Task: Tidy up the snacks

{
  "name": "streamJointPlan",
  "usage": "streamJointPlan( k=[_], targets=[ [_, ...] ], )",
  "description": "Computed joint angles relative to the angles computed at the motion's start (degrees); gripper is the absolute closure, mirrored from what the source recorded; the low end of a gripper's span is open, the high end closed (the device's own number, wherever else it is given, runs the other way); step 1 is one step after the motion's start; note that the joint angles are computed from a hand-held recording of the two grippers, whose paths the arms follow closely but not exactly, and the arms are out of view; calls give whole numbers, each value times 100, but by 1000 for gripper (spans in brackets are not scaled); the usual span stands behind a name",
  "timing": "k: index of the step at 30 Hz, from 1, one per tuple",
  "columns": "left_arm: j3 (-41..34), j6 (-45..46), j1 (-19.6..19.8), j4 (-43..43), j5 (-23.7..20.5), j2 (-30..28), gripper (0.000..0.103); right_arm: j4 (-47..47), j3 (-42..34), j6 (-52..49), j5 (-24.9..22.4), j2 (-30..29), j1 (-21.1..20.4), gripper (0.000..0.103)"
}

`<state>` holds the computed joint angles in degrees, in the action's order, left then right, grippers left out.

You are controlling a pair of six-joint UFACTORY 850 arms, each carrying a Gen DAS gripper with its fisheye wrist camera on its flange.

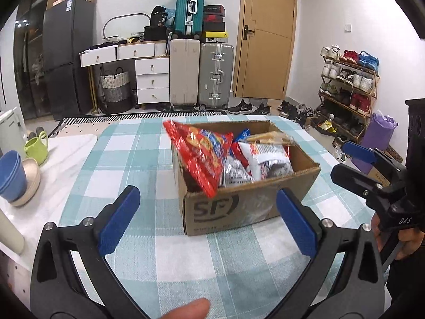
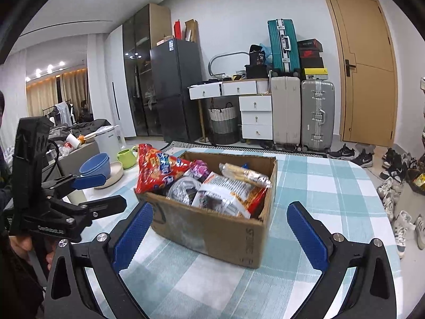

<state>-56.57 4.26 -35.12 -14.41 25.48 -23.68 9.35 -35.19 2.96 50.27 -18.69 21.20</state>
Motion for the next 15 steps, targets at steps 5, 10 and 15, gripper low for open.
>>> streamJointPlan(
  k=[5, 10, 15],
  targets=[
    [234, 170, -39, -263, 382, -81, 1, 51, 179, 23, 431, -135, 95, 1],
    [417, 14, -33, -258, 973, -286, 1, 141, 262, -40, 717, -282, 165, 1],
    [397, -77, -47, -250, 1216, -462, 1, 187, 292, -71, 987, -412, 190, 1]
  ],
)
